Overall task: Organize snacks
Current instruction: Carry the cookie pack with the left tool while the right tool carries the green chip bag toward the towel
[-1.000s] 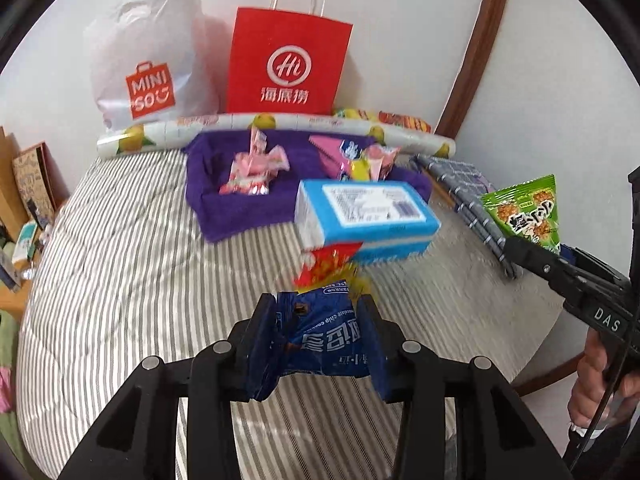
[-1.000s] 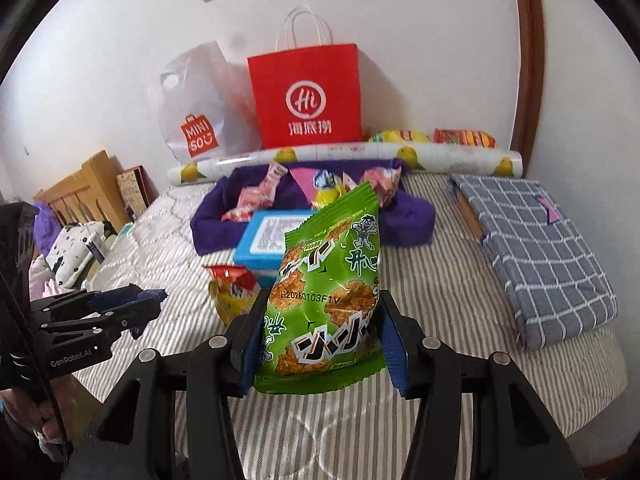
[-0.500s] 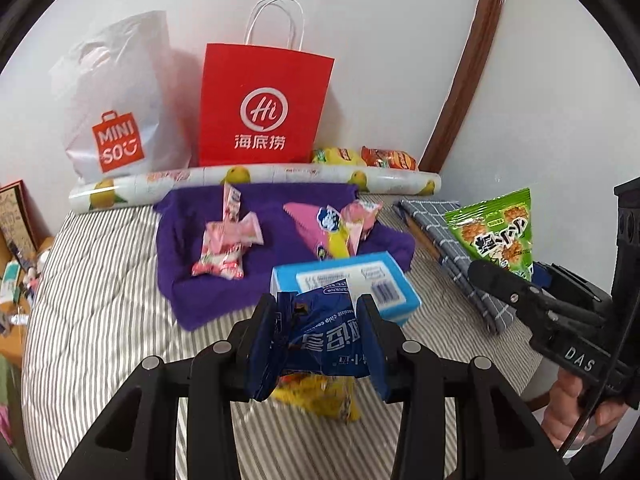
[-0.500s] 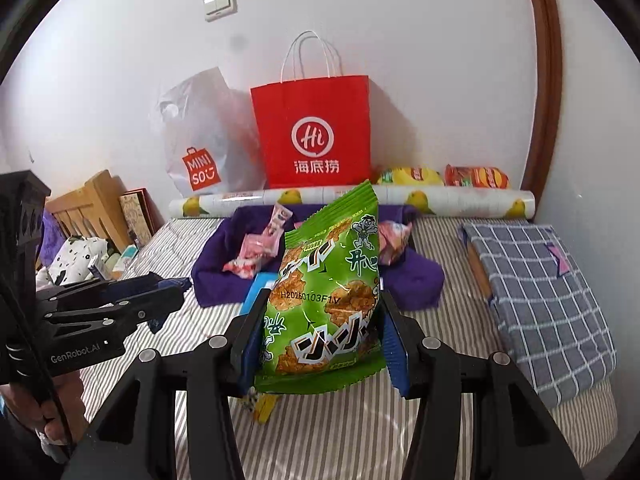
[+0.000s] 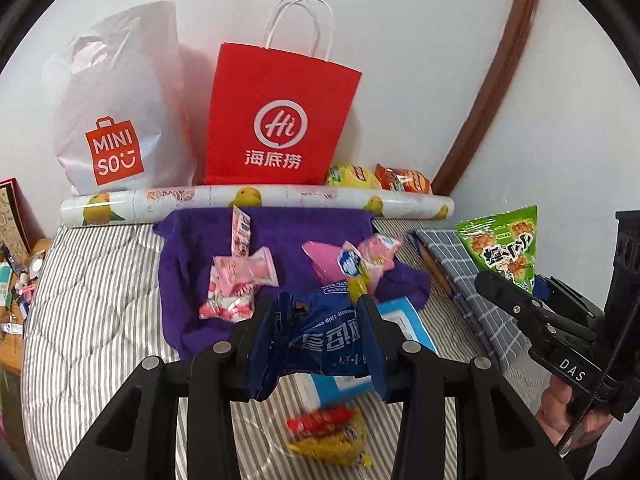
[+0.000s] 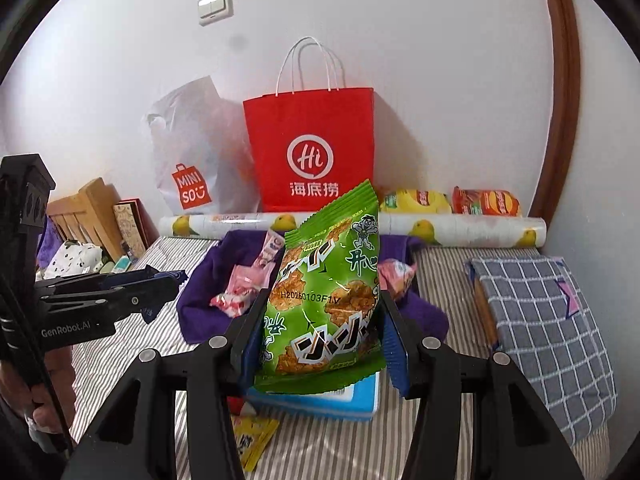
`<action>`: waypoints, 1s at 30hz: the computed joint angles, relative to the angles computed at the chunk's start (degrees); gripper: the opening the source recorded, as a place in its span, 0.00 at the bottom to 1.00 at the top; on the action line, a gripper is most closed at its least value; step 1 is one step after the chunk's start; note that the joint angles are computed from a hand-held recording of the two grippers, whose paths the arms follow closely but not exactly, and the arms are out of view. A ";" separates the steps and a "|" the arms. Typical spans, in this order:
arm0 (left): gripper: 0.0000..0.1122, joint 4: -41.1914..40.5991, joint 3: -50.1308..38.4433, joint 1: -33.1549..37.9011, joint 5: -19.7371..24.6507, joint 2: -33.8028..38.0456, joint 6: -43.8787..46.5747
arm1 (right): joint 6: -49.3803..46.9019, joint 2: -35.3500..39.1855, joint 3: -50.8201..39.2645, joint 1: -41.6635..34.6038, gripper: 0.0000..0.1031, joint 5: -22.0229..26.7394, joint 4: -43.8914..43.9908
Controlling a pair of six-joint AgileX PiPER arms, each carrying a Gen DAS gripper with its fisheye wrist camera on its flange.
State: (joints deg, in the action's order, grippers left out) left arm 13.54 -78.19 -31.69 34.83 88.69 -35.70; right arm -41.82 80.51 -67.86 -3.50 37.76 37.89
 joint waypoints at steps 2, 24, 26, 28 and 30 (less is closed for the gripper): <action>0.35 -1.84 -1.77 1.38 0.14 1.13 2.03 | 0.54 1.79 -2.14 0.39 0.49 -0.21 -0.33; 0.35 -12.49 -19.50 11.32 5.22 14.06 14.98 | 8.25 20.80 -22.57 3.94 0.49 -0.90 -4.28; 0.35 -13.07 -20.03 11.85 5.13 14.69 15.42 | 8.72 22.21 -24.07 4.38 0.49 -1.03 -4.41; 0.35 -13.66 -20.32 12.36 5.15 15.36 15.96 | 8.96 23.67 -25.62 4.58 0.49 -0.76 -4.12; 0.35 -14.29 -20.30 12.86 4.99 16.00 16.38 | 10.03 25.68 -27.86 4.93 0.49 0.14 -4.73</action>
State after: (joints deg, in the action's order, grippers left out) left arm -0.75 -98.49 -18.83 39.83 104.69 -19.32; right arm -31.80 106.19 -95.72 1.43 37.89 33.17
